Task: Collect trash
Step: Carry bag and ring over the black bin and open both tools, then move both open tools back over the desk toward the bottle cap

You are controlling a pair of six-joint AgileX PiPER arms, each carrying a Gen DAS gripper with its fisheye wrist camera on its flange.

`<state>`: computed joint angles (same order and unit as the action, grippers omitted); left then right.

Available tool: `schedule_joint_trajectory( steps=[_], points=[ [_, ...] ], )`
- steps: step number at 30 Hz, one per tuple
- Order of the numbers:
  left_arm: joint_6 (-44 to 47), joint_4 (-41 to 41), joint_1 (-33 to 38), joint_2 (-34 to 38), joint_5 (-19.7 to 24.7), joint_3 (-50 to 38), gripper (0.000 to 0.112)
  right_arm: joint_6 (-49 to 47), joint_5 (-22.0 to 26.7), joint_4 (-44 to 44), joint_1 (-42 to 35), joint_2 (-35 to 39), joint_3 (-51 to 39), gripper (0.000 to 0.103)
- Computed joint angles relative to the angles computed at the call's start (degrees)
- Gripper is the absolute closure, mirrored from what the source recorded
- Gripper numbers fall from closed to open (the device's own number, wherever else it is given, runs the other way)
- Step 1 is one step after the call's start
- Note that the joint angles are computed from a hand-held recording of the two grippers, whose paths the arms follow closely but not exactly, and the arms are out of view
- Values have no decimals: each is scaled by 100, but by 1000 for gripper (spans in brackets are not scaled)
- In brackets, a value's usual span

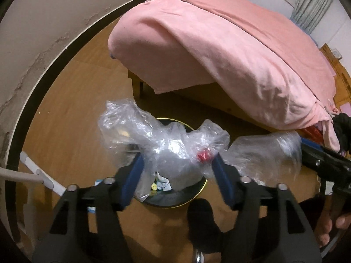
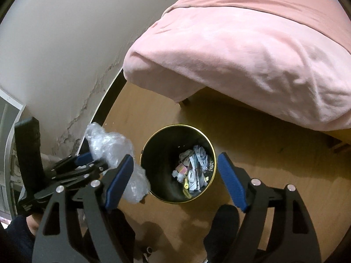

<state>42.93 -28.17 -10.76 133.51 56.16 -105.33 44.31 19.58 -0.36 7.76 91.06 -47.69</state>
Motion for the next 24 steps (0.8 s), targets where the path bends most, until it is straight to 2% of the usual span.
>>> schedule_joint_trajectory(
  steps=[4, 8, 12, 16, 19, 24],
  points=[
    [64, -6, -49, -42, -46, 27, 38, 116, 4, -112, 23, -23, 10, 27],
    [55, -53, -13, -131, -7, 64, 37, 191, -11, -180, 39, -40, 18, 26],
    [296, -261, 189, -592, 55, 354, 29, 556, 81, -601, 172, -51, -89, 27],
    [675, -517, 580, -1255, 239, 600, 24, 1138, 713, -1361, 611, -71, -569, 26],
    [1007, -769, 1080, -1797, 561, 601, 22, 1325, 1327, -1773, 1086, -42, -1257, 26],
    [1493, -1178, 2343, -2378, 1173, 165, 18, 1220, 2250, -2163, 2020, 386, -3032, 23]
  ],
)
